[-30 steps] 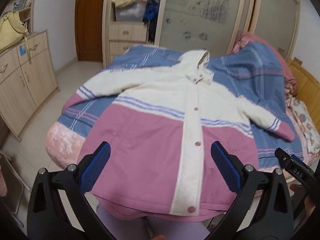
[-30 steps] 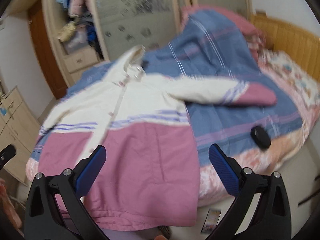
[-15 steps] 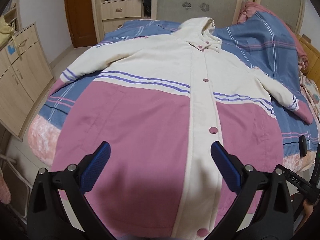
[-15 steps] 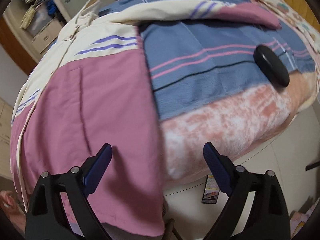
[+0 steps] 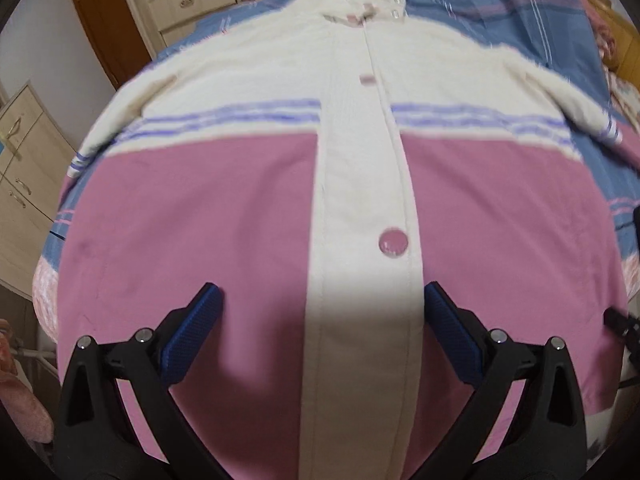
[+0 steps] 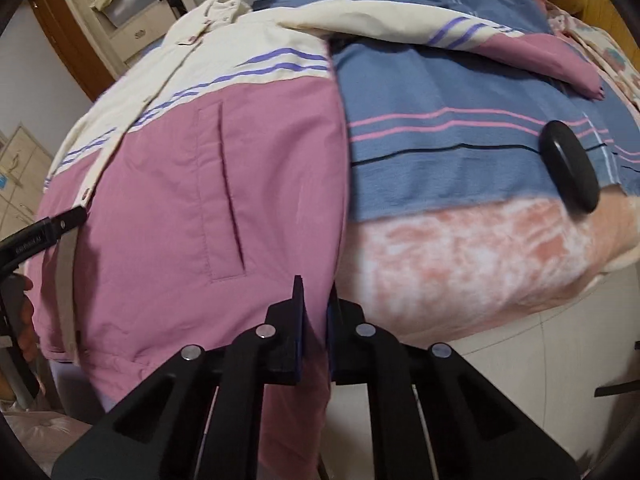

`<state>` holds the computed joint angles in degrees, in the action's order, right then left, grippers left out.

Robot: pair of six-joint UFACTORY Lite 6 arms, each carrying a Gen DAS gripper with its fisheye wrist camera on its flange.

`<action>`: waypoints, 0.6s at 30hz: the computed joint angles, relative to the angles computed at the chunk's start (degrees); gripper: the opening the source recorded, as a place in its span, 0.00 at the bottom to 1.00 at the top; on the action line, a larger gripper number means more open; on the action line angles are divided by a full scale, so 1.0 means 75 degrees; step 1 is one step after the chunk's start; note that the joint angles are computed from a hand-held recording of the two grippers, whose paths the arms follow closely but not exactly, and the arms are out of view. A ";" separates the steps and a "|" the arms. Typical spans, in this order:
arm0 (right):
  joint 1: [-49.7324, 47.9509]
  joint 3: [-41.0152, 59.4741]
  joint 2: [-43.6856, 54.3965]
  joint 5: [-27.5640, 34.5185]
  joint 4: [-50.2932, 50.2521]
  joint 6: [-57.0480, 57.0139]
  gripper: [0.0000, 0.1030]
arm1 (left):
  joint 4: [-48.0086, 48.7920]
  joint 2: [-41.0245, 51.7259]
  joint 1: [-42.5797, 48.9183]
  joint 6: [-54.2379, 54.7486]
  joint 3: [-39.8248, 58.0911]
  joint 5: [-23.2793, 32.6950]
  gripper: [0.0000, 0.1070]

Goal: Fold large clothes
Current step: 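Reach the right tool to the pink sleeve cuff and grasp it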

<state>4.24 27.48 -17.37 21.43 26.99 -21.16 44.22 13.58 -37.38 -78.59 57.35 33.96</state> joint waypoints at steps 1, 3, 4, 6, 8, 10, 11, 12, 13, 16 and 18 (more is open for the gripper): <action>0.0020 0.0072 0.0505 -0.0241 -0.0336 0.0194 0.10 | 0.0056 0.0175 -0.0017 -0.0074 0.0015 -0.0048 0.94; 0.0050 -0.0016 0.0695 -0.0522 -0.0475 -0.0142 0.16 | 0.0418 0.0146 -0.0080 -0.0427 -0.0097 -0.0073 0.94; -0.0249 -0.0002 0.0460 -0.0285 -0.0064 -0.0790 0.28 | 0.0342 -0.0032 -0.0014 -0.0340 -0.0182 -0.0162 0.94; -0.1473 0.0277 -0.0016 0.0709 0.1413 -0.2389 0.53 | 0.0334 -0.0561 0.0147 -0.0430 -0.0438 -0.0362 0.94; -0.3072 0.0958 0.0002 0.1410 0.3012 -0.3911 0.78 | 0.0782 -0.1034 0.0210 -0.0898 -0.0542 -0.0329 0.94; -0.4513 0.2053 0.1125 0.2665 0.4350 -0.5134 0.78 | 0.0956 -0.1100 0.0295 -0.0882 -0.0353 -0.0311 0.94; -0.5036 0.2751 0.1925 0.3089 0.4640 -0.5266 0.78 | 0.0941 -0.0978 0.0347 -0.0748 -0.0171 -0.0323 0.94; -0.5428 0.3501 0.2724 0.3193 0.5186 -0.5079 0.79 | 0.0846 -0.0802 0.0390 -0.0553 0.0035 -0.0300 0.94; -0.5629 0.4301 0.3524 0.3028 0.5568 -0.4719 0.79 | 0.0725 -0.0606 0.0442 -0.0343 0.0215 -0.0289 0.94; -0.5780 0.6699 0.5822 0.2678 0.6375 -0.3872 0.78 | 0.0211 0.0014 0.0464 0.0203 0.0673 -0.0372 0.94; -0.5797 0.8298 0.7293 0.2688 0.6207 -0.2932 0.78 | -0.0243 0.0335 0.0546 0.0734 0.0864 -0.0512 0.94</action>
